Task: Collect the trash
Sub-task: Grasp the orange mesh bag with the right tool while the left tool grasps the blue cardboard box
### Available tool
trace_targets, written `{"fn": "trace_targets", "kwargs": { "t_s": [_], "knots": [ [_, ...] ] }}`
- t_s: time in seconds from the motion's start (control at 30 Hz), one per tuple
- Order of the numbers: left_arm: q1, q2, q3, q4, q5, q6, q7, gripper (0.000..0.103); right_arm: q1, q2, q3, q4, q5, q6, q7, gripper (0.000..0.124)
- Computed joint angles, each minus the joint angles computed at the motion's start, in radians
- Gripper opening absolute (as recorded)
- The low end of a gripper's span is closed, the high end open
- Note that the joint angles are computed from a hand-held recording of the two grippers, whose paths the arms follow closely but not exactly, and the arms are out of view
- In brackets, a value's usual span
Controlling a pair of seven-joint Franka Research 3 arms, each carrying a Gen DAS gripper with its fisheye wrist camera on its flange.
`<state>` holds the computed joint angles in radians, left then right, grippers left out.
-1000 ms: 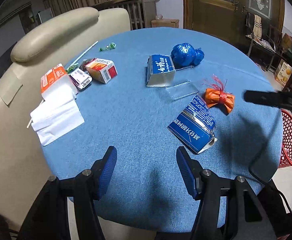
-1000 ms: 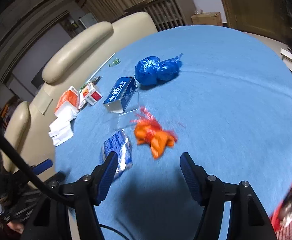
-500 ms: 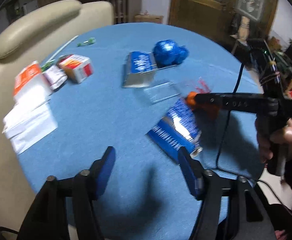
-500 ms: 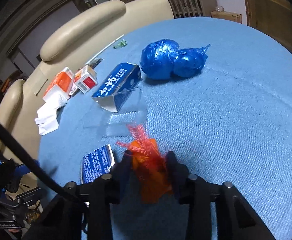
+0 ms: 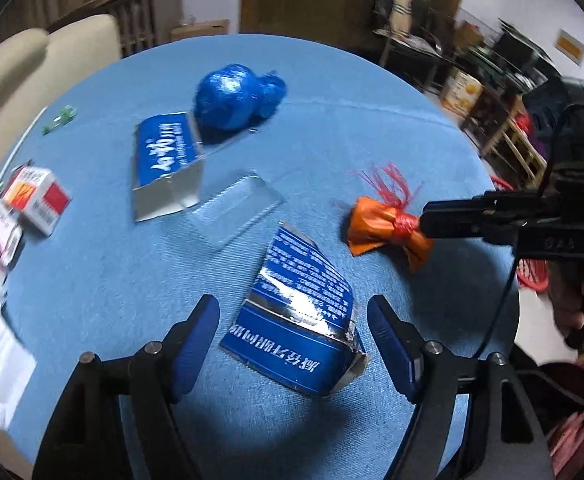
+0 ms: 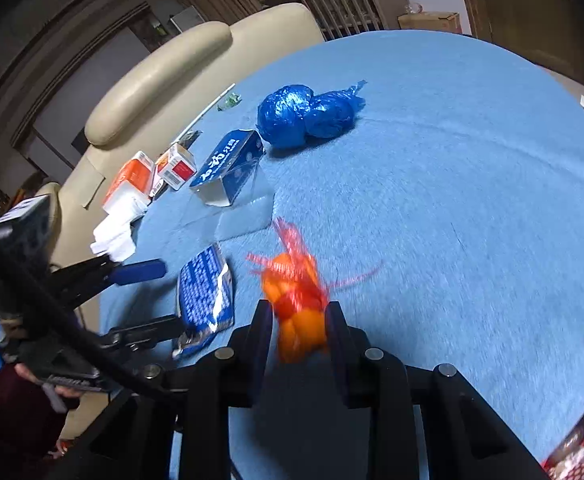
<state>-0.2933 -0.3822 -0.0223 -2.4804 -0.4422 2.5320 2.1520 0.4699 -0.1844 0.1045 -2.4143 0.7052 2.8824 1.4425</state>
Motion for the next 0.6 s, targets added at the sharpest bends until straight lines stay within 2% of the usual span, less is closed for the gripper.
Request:
{"fn": "trace_targets", "kwargs": {
  "t_s": [0.1, 0.17, 0.2, 0.23, 0.27, 0.33, 0.4, 0.5, 0.6],
  "knots": [
    [-0.002, 0.021, -0.001, 0.006, 0.012, 0.004, 0.02, 0.077, -0.013, -0.014, 0.01, -0.012, -0.057, 0.014, 0.026, 0.03],
    [0.0, 0.032, 0.0, 0.01, 0.006, -0.007, 0.03, 0.077, -0.014, -0.005, -0.001, 0.008, -0.065, -0.02, 0.02, 0.035],
    [0.0, 0.031, 0.003, 0.007, -0.002, -0.012, 0.041, 0.077, -0.017, 0.005, -0.004, 0.022, -0.071, -0.042, 0.019, 0.05],
    [0.0, 0.03, 0.004, 0.004, -0.009, -0.019, 0.05, 0.077, -0.014, 0.011, -0.008, 0.027, -0.059, -0.038, 0.0, 0.072],
    [0.002, 0.026, 0.004, -0.002, -0.015, -0.02, 0.055, 0.077, -0.01, 0.017, -0.009, 0.029, -0.047, -0.024, -0.023, 0.073],
    [0.003, 0.017, 0.004, -0.013, -0.028, -0.014, 0.064, 0.077, -0.015, 0.037, 0.001, 0.041, -0.071, -0.007, -0.043, 0.073],
    [0.005, 0.01, 0.005, -0.018, -0.035, -0.015, 0.065, 0.077, -0.037, 0.071, 0.022, 0.065, -0.171, -0.006, -0.006, 0.07],
    [0.008, 0.01, 0.005, -0.015, -0.042, -0.014, 0.059, 0.077, -0.037, 0.121, 0.023, 0.107, -0.191, -0.04, -0.02, 0.05],
    [0.006, 0.009, 0.013, -0.011, -0.053, -0.029, 0.08, 0.077, -0.045, 0.13, 0.035, 0.101, -0.269, -0.01, 0.032, 0.039]
  ]
}}
